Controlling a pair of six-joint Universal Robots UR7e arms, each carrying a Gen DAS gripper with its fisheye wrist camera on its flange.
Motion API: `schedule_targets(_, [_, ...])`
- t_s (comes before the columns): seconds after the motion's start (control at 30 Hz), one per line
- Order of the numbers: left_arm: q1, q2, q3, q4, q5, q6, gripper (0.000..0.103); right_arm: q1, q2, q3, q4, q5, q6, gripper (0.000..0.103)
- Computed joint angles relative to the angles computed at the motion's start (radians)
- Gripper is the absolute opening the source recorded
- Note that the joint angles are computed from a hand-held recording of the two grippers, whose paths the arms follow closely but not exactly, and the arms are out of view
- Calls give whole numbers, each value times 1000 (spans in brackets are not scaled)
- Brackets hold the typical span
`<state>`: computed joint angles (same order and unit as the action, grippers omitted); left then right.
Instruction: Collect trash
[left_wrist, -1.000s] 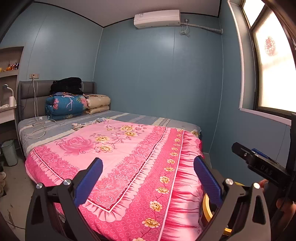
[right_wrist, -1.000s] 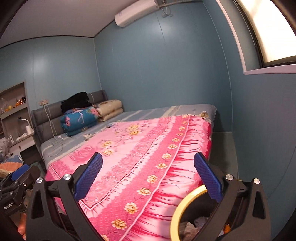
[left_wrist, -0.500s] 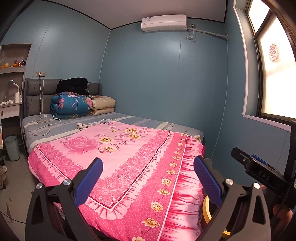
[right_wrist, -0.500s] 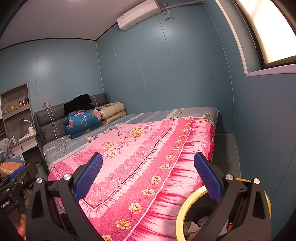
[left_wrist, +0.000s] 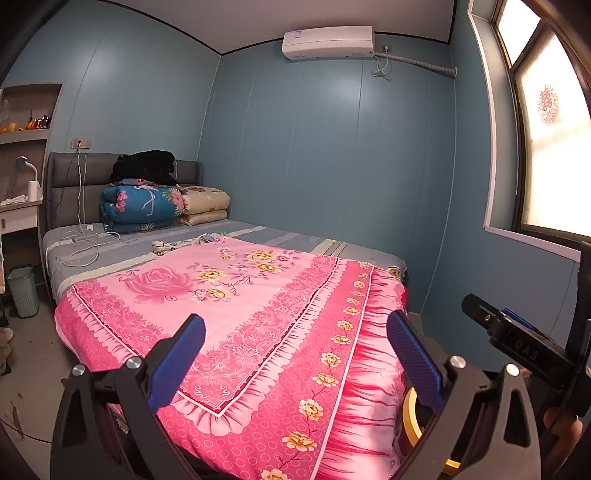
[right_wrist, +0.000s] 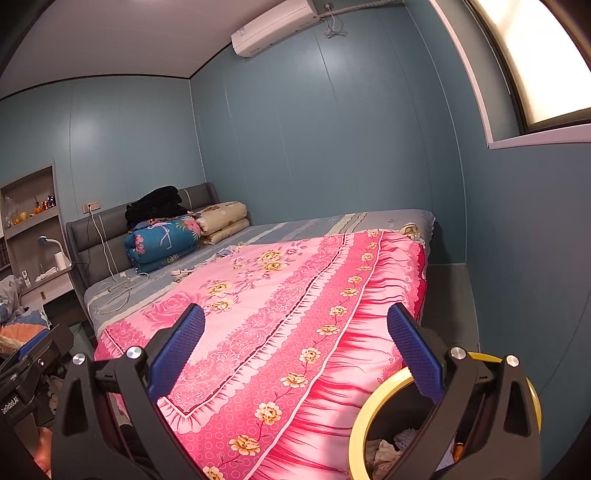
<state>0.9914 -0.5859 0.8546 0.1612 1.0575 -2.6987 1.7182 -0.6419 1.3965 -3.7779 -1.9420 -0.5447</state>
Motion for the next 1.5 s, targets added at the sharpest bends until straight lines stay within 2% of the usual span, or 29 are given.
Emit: schedule_targets(1.5, [-1, 32, -42, 61, 7, -7, 95, 2, -9, 5, 38, -36, 57, 95])
